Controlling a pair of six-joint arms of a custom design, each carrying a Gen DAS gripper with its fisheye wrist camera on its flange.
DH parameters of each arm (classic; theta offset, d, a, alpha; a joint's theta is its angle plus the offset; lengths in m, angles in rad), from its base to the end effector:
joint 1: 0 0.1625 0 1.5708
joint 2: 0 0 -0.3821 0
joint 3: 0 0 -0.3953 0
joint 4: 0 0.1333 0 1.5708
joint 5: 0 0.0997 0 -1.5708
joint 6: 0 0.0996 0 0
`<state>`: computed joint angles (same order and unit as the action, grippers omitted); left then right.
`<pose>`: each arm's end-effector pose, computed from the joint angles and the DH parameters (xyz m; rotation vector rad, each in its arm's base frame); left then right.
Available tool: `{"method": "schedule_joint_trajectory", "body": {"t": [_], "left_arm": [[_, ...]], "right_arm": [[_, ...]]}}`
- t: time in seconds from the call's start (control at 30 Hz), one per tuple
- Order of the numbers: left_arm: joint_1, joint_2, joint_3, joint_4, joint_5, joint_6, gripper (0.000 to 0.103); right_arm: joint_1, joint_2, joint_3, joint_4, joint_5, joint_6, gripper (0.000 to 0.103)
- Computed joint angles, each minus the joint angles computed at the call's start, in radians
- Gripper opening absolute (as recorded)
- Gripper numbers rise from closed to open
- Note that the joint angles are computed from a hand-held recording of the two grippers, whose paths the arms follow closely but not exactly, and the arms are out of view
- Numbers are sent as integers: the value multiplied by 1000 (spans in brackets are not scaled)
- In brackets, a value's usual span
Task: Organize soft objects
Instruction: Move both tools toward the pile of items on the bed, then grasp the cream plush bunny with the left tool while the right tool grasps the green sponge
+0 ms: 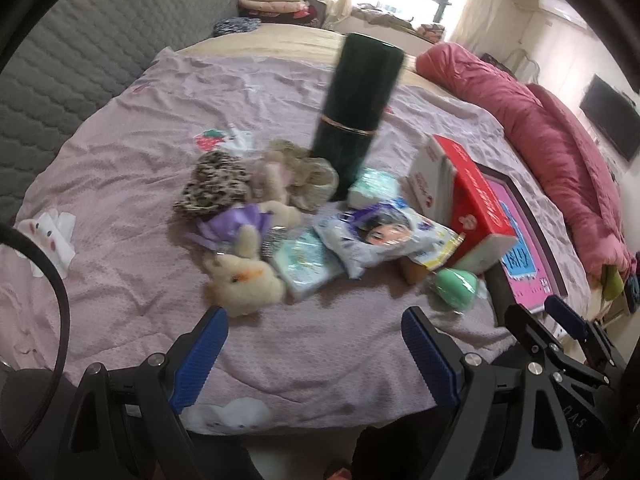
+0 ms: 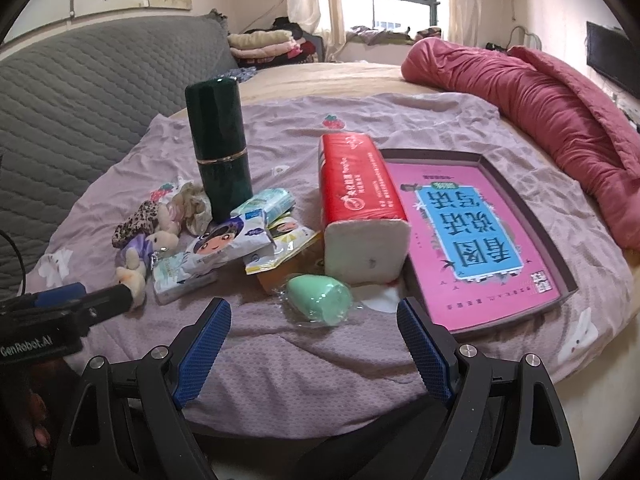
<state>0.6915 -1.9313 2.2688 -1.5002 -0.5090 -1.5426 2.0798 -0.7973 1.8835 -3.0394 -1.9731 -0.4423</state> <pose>-0.0987 -0.3677 0.3050 -0.4636 2.1671 -1.0486 0.3639 -0.4586 0.0383 1.1433 -2.4526 0.5415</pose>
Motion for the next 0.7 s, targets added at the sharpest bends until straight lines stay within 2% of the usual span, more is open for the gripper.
{"method": "schedule_joint_trajectory", "body": {"t": [0.13,0.3,0.43,0.57,0.7], "left_arm": [[26,-66,15,39,5,-18,88],[69,-80,22,47,13,-5,88],[121,-108,52,-75,8,59,88],[182,-80,56,-202,17,157,88],[240,-58,71,-359,-7,270,86]], "right_arm": [[-5,24,-29,40,19,12,86],[-13,58,-71,82,32,39,86],[-21,83,-109,128,38,68,86],[-35,111,-148,194,41,118,86],[-49,126,-171,230,47,154,86]]}}
